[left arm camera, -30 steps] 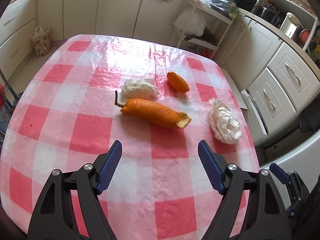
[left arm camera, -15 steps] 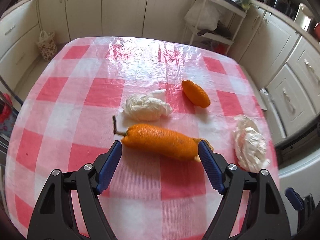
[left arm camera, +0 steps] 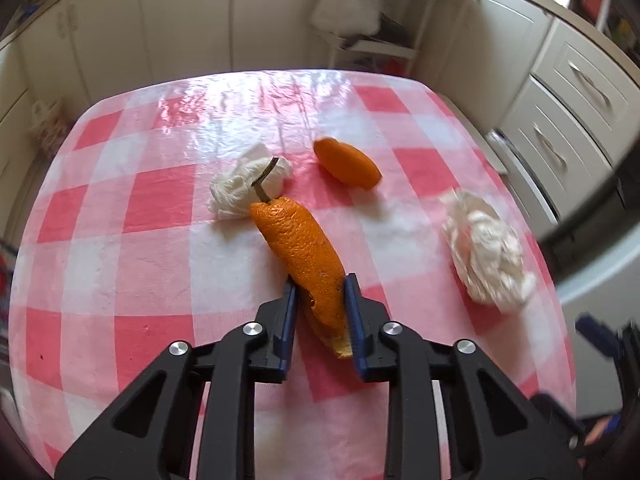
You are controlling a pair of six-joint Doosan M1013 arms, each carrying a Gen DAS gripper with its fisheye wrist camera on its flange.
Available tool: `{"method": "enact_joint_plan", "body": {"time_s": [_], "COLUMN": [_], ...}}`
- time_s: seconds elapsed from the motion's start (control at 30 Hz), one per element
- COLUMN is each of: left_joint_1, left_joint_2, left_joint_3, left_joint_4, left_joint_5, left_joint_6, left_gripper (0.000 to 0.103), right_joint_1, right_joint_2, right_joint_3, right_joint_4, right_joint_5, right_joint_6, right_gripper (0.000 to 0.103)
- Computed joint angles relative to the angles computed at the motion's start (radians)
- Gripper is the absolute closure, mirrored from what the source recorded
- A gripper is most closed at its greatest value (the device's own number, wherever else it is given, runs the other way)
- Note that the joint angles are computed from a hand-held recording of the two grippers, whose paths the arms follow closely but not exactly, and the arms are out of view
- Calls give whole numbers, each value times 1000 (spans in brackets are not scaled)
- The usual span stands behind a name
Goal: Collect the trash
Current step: 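Grasp the long orange peel with the left gripper, then lift the peel with the left gripper while the right gripper grasps the plastic bag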
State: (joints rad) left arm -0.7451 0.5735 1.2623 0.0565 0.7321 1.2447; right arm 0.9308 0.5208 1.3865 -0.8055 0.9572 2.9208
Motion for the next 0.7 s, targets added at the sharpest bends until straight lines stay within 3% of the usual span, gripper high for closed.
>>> {"method": "enact_joint_plan", "body": {"time_s": [0.13,0.3,0.53,0.7], "left_joint_1": [19,38,22,27], "left_joint_2": [-11,-34,-53,-57], "left_joint_3": [-2,17,33,46], "left_joint_4": [-124,-190,-117,-108], "left_joint_5": [57,81,149,138], "left_joint_6": [171,260,299,281], "left_gripper": [83,86,84,76], "right_joint_1": [-1,-1,-15,-39], "right_joint_2": [3,10,23,40], "right_joint_3": [-7,-22,-45,-67], "right_joint_4": [-4,-14,-30,-29], "right_joint_5": [-5,-8,4,6], "right_joint_6": [6,-2,5,19], "right_gripper": [33,33,29,28]}}
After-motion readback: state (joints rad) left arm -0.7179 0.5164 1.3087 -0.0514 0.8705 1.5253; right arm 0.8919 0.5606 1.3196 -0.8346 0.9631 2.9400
